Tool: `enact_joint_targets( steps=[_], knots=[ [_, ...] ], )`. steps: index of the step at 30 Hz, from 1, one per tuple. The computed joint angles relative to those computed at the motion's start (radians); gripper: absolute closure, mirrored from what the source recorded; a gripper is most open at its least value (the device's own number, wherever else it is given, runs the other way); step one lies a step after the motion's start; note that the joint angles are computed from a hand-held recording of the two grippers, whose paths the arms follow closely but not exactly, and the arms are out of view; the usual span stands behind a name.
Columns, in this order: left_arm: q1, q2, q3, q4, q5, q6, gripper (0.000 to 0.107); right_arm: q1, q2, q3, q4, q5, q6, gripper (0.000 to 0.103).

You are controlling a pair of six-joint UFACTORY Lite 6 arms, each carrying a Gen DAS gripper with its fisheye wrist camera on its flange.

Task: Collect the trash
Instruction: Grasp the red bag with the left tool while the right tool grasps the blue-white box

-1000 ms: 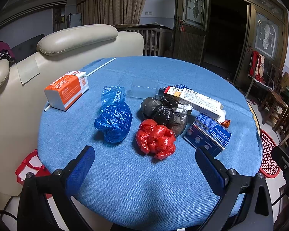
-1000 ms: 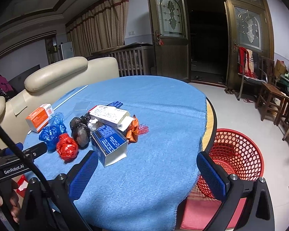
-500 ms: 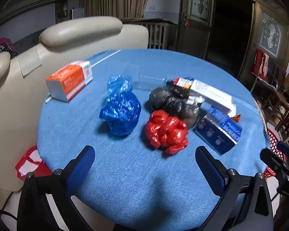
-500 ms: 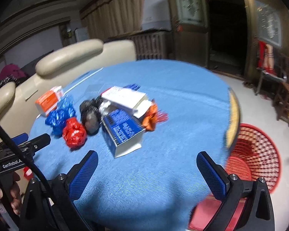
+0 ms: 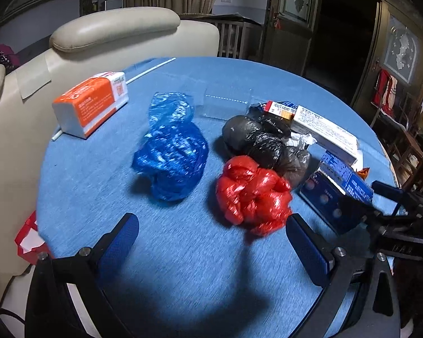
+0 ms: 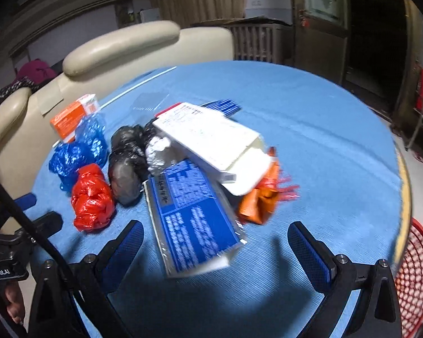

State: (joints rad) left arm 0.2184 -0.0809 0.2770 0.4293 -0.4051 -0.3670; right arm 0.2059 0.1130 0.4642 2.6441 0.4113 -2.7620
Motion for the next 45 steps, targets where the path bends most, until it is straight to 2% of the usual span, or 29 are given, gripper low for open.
enact_joint_targets(
  steps=[1, 2, 3, 5, 8, 13, 17, 19, 20, 24, 28, 32, 37, 41, 45],
  knots=[
    [-0.014, 0.019, 0.015, -0.021, 0.000, 0.013, 0.004, 0.005, 0.020, 0.013, -0.015, 0.003, 0.004, 0.004],
    [-0.029, 0.038, 0.031, -0.043, 0.001, 0.027, 0.004, 0.017, 0.030, 0.017, 0.002, 0.004, -0.019, 0.019],
    [-0.049, 0.045, 0.039, -0.070, 0.012, 0.041, 0.004, 0.027, 0.038, 0.019, 0.018, 0.002, -0.039, 0.029],
    [-0.080, 0.078, 0.063, -0.122, 0.002, 0.080, 0.004, 0.027, 0.028, -0.001, 0.020, 0.032, -0.040, 0.033],
    [-0.123, 0.116, 0.108, -0.165, 0.019, 0.094, 0.004, 0.019, -0.036, -0.067, 0.028, 0.060, -0.047, 0.035],
    [-0.176, 0.239, 0.195, -0.324, -0.010, 0.227, 0.004, -0.093, -0.168, -0.179, -0.143, 0.096, 0.093, 0.036],
    [-0.180, 0.309, 0.253, -0.284, -0.003, 0.196, 0.004, -0.194, -0.274, -0.255, -0.297, 0.117, 0.221, 0.036],
    [-0.170, 0.328, 0.267, -0.199, -0.003, 0.136, 0.017, -0.218, -0.292, -0.272, -0.325, 0.128, 0.248, 0.037],
    [-0.170, 0.333, 0.270, -0.165, 0.003, 0.114, 0.039, -0.234, -0.292, -0.274, -0.347, 0.137, 0.266, 0.037],
    [-0.166, 0.308, 0.250, -0.152, 0.000, 0.127, 0.041, -0.286, -0.304, -0.288, -0.419, 0.170, 0.331, 0.037],
    [-0.163, 0.188, 0.163, -0.127, -0.011, 0.116, 0.043, -0.343, -0.356, -0.304, -0.519, 0.194, 0.421, 0.037],
    [-0.205, 0.000, 0.058, -0.152, 0.005, 0.112, 0.043, -0.494, -0.461, -0.343, -0.714, 0.256, 0.567, 0.037],
    [-0.303, -0.203, 0.014, -0.125, 0.104, 0.027, 0.043, -0.839, -0.565, -0.359, -1.004, 0.419, 0.727, 0.037],
    [-0.472, -0.226, 0.059, -0.293, 0.152, 0.145, 0.043, -1.127, -0.484, -0.278, -1.116, 0.528, 0.732, 0.037],
    [-0.629, -0.156, 0.137, -0.529, 0.149, 0.351, 0.043, -1.312, -0.281, -0.154, -1.091, 0.520, 0.634, 0.037]
  ],
)
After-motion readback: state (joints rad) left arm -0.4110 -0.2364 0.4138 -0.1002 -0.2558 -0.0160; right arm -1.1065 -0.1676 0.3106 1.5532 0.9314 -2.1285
